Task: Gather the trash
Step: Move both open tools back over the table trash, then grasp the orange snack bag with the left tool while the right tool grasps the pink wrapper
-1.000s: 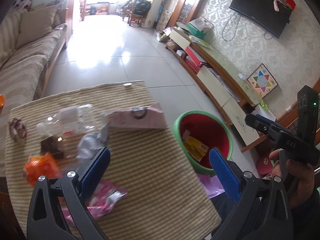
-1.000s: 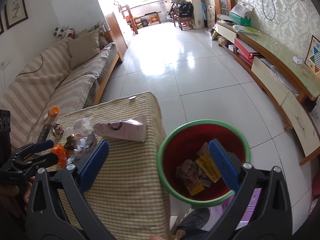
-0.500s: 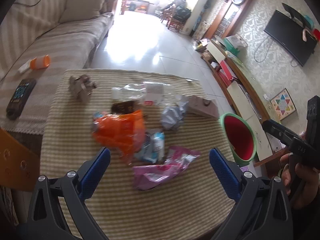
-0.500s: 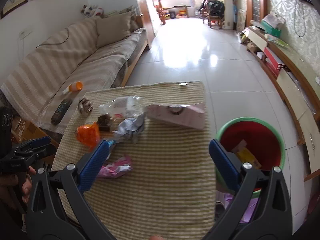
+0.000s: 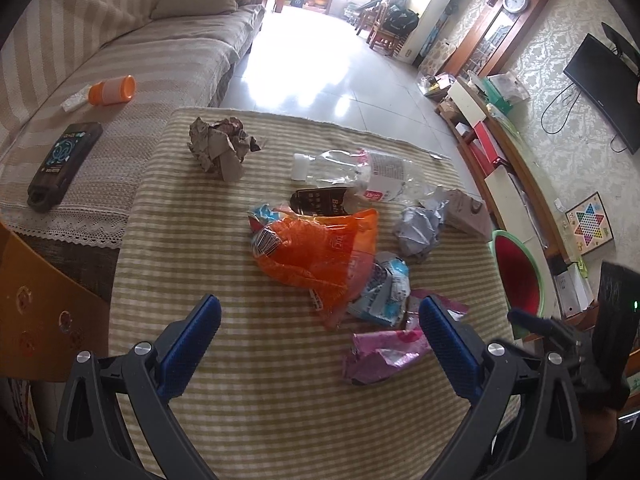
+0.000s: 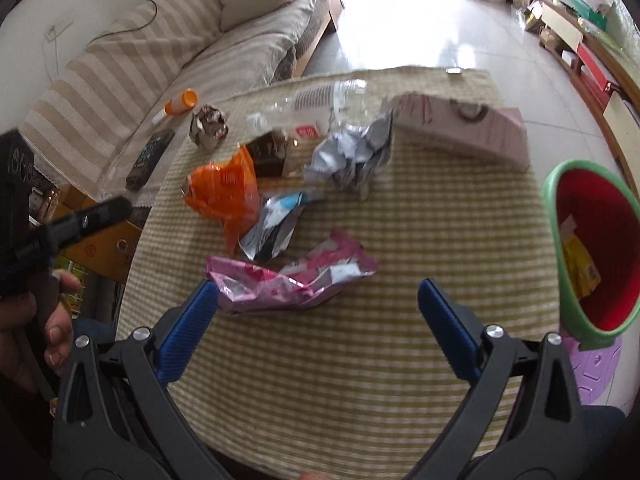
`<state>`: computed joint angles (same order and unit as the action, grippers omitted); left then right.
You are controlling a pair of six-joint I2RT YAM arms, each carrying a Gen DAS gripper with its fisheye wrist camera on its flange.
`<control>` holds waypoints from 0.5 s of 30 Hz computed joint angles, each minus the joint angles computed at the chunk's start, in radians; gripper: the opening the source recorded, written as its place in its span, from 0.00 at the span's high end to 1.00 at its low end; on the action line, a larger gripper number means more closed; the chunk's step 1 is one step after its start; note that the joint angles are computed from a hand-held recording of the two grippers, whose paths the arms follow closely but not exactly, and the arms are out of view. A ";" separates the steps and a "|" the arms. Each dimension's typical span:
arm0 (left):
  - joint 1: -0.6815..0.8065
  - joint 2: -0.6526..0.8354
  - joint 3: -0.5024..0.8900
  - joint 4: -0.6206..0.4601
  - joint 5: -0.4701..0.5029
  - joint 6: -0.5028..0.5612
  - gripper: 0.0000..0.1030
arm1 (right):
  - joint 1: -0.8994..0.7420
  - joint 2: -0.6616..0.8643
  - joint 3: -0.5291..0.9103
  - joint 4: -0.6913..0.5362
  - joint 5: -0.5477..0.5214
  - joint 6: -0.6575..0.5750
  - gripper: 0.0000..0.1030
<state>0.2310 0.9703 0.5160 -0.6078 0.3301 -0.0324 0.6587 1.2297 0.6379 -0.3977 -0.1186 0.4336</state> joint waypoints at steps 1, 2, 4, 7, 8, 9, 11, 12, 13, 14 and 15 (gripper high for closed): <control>-0.003 0.046 -0.002 0.039 0.005 -0.007 0.08 | 0.005 0.016 -0.007 0.013 -0.007 0.009 0.05; -0.009 0.082 -0.003 0.070 0.002 -0.015 0.08 | 0.005 0.030 -0.013 0.027 -0.014 0.017 0.05; -0.028 0.164 -0.003 0.138 -0.005 -0.033 0.08 | -0.002 0.056 -0.024 0.051 -0.032 0.030 0.05; -0.051 0.259 0.001 0.217 -0.004 -0.063 0.08 | -0.010 0.111 -0.038 0.105 -0.060 0.053 0.05; -0.056 0.303 0.005 0.248 -0.001 -0.076 0.08 | -0.018 0.130 -0.038 0.117 -0.072 0.060 0.05; -0.058 0.340 0.009 0.274 -0.001 -0.085 0.08 | -0.022 0.143 -0.039 0.131 -0.079 0.067 0.05; -0.067 0.418 0.020 0.321 -0.006 -0.103 0.08 | -0.037 0.184 -0.038 0.167 -0.100 0.088 0.05; -0.067 0.446 0.022 0.341 -0.004 -0.111 0.08 | -0.043 0.204 -0.035 0.185 -0.111 0.095 0.05; -0.063 0.467 0.026 0.355 0.003 -0.114 0.08 | -0.045 0.222 -0.031 0.199 -0.121 0.101 0.05; -0.060 0.491 0.028 0.375 0.015 -0.123 0.08 | -0.047 0.244 -0.024 0.213 -0.132 0.103 0.05; -0.060 0.513 0.031 0.391 0.020 -0.132 0.08 | -0.047 0.267 -0.014 0.225 -0.143 0.102 0.05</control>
